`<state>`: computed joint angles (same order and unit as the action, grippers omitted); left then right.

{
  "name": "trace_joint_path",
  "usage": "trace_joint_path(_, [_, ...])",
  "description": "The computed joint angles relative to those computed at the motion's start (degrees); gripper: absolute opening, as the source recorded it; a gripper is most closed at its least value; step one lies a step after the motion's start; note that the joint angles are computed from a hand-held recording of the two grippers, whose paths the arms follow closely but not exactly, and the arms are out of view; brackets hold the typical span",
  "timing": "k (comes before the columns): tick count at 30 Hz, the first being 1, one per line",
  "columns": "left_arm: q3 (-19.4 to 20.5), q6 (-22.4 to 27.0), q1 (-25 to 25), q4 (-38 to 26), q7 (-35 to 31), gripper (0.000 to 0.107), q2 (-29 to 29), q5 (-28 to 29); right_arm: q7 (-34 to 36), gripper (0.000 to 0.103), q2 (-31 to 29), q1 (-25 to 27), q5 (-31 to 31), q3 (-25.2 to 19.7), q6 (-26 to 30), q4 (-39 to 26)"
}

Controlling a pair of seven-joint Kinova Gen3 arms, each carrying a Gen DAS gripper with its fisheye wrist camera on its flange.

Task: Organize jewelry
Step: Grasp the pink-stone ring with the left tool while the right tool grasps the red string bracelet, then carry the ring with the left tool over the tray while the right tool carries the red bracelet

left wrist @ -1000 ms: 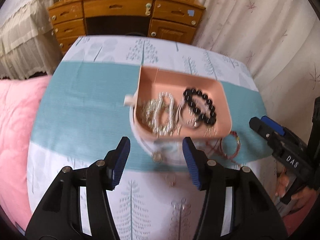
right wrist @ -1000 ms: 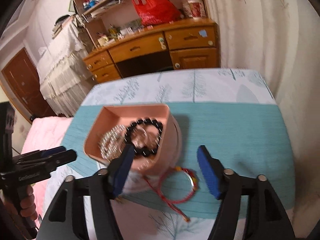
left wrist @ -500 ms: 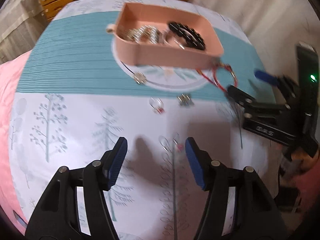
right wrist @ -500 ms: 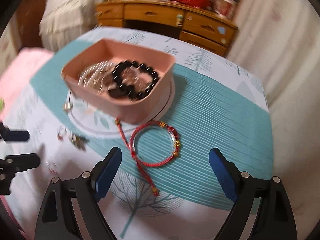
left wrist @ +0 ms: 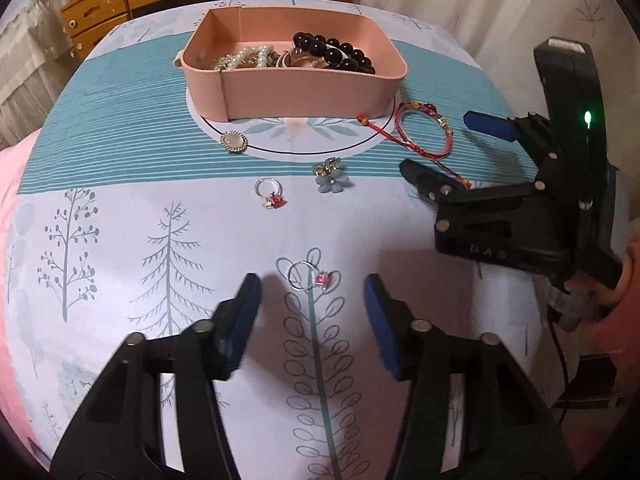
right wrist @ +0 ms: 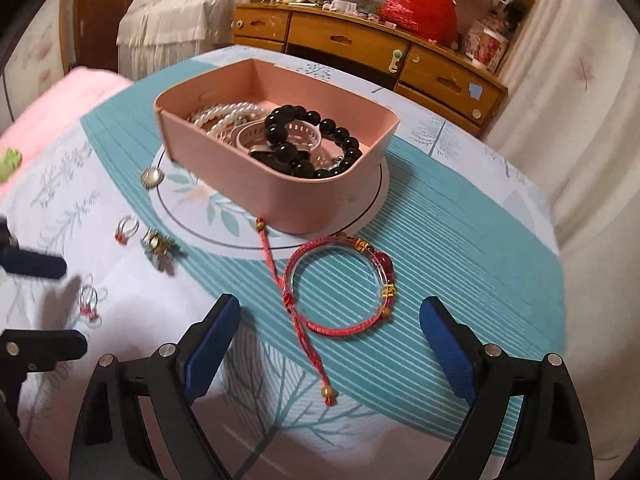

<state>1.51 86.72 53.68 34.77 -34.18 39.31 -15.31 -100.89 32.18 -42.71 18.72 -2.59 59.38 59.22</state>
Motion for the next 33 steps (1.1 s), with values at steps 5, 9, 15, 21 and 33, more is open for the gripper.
trace_joint_path(5, [-0.76,3.54,0.27,-3.92,-0.66,0.043,2.52,-0.52,-0.89,0.092,0.13,2.02,-2.69,-0.58,-2.0,0.44])
trace_joint_path(9, [-1.91,5.73,1.13,-6.84,-1.03,0.031,4.24,-1.68,-0.82,0.091,-0.02,4.74,-6.39,-1.74,-3.63,1.28])
trace_joint_path(15, [-2.77,6.22,1.81,-7.35,-0.46,0.019,4.64,-2.3,1.38,0.075,-1.0,6.01,-8.47,-2.53,-6.25,3.26])
trace_joint_path(21, [-2.37,4.94,1.5,-5.91,0.8,0.018,3.87,-2.06,0.85,0.059,-1.1,5.22,-8.51,-1.97,-6.74,3.29])
trace_joint_path(33, [-2.42,3.16,1.47,-2.35,4.82,0.018,1.11,-3.22,-0.03,0.059,-0.93,7.45,-14.53,-3.67,-1.65,0.06])
